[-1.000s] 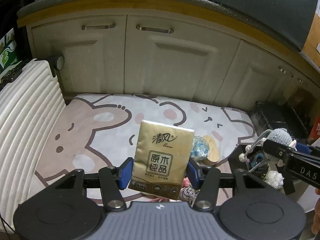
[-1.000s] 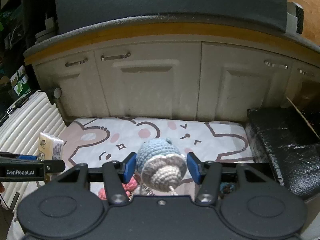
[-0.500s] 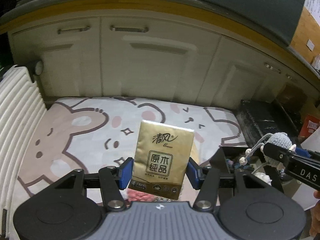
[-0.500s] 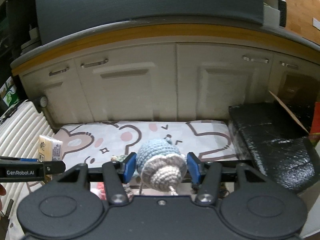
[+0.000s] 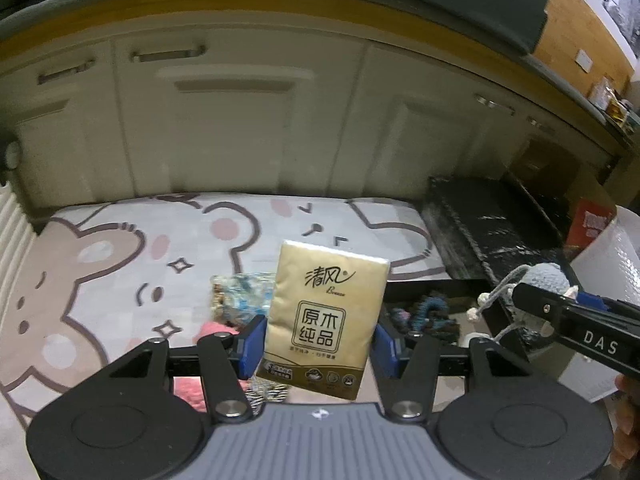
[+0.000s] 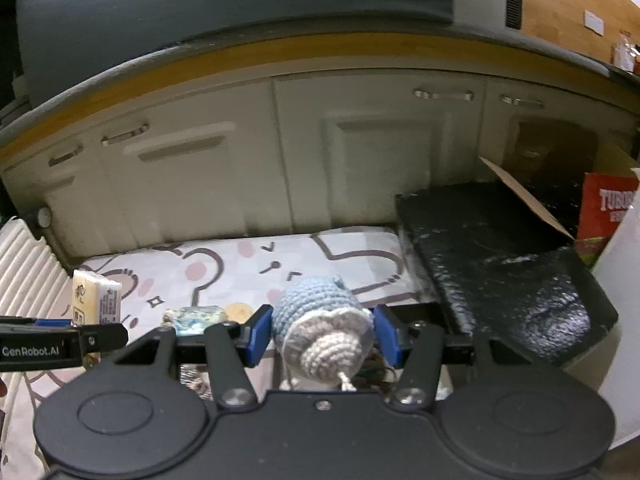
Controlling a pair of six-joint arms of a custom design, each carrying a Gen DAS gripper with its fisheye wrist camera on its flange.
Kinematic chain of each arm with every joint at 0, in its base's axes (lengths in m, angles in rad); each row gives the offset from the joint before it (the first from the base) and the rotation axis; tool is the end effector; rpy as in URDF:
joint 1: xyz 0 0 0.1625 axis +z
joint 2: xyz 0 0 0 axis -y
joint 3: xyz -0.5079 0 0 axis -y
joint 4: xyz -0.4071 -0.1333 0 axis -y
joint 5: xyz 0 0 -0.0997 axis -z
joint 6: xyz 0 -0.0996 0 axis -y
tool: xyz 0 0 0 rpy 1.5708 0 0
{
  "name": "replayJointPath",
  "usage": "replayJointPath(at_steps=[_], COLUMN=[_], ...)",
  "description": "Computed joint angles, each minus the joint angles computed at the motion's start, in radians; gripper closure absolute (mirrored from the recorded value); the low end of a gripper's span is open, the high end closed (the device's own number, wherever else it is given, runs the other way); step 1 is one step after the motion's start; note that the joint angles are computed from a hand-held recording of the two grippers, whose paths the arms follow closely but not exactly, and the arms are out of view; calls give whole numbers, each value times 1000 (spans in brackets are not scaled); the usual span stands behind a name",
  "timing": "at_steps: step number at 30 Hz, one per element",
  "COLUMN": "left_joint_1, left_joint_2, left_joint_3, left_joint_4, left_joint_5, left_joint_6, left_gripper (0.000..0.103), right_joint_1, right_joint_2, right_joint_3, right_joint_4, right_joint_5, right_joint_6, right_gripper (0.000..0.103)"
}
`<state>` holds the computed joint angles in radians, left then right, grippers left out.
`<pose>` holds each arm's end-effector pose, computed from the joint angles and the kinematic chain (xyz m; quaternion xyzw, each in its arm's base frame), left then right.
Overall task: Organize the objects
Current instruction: 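Lift the tissue pack and crochet mouse and carry them toward the black box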
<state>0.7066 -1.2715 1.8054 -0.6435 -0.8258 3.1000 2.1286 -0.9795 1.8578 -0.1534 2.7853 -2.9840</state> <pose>-0.2030 -0.4373 0.3335 -0.5387 0.5000 -0.5157 0.4403 0.3001 -0.4056 0.1732 -0.0807 -0.7805 0.4979 0.3694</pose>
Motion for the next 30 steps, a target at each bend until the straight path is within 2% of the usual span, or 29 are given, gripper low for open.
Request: replayJointPath(at_steps=[7, 14, 19, 26, 30], left_joint_1=[41, 72, 93, 119, 137], left_joint_2=[2, -20, -42, -65, -80], left_joint_3=[-15, 13, 43, 81, 111], left_joint_4=[-25, -106, -192, -315, -412], left_joint_5=[87, 188, 245, 297, 321], left_joint_6=[62, 107, 150, 206, 250], left_gripper=[47, 47, 47, 47, 47], right_joint_1=[-18, -46, -71, -117, -135], right_joint_2=[-34, -56, -65, -72, -81], right_joint_3=[45, 73, 85, 93, 103], right_joint_4=[13, 48, 95, 182, 185], right_joint_5=[19, 8, -27, -117, -142], right_joint_6=[52, 116, 181, 290, 320], right_gripper=[47, 47, 47, 47, 47])
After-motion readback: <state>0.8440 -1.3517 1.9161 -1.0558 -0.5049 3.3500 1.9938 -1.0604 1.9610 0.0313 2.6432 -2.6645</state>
